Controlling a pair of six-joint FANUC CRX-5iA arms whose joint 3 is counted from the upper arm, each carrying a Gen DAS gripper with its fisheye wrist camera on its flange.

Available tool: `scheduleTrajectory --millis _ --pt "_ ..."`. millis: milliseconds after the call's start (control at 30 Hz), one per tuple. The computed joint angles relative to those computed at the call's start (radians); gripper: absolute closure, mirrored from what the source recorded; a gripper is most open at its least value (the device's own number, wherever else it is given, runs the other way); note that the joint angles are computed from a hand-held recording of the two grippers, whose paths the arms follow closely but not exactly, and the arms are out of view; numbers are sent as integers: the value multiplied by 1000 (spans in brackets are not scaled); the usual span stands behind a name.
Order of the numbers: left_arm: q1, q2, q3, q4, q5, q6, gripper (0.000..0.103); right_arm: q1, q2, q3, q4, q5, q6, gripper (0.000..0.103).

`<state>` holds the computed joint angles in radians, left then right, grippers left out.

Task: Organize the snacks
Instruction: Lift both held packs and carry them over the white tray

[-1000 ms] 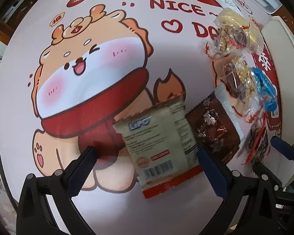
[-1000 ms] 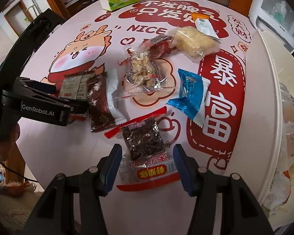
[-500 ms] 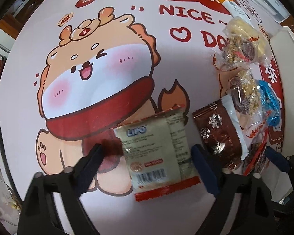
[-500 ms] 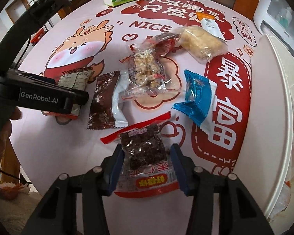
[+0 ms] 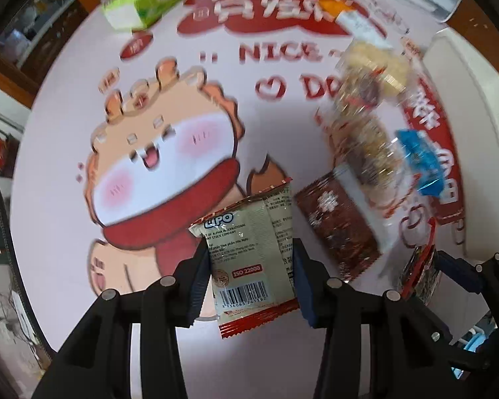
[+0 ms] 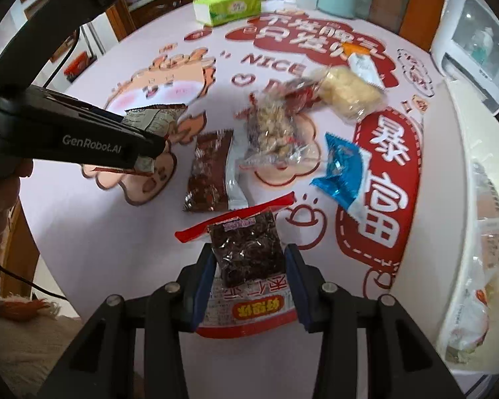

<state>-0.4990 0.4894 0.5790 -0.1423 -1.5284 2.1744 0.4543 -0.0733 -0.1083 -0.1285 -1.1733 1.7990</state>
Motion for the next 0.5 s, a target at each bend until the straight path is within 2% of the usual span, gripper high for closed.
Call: scheduleTrajectory --millis 300,500 --pt "-49 9 239 -76 -22 -65 59 -77 -89 60 -63 28 -28 61" --pt "-96 121 509 -109 -51 -134 59 -133 -138 98 -43 60 -100 61"
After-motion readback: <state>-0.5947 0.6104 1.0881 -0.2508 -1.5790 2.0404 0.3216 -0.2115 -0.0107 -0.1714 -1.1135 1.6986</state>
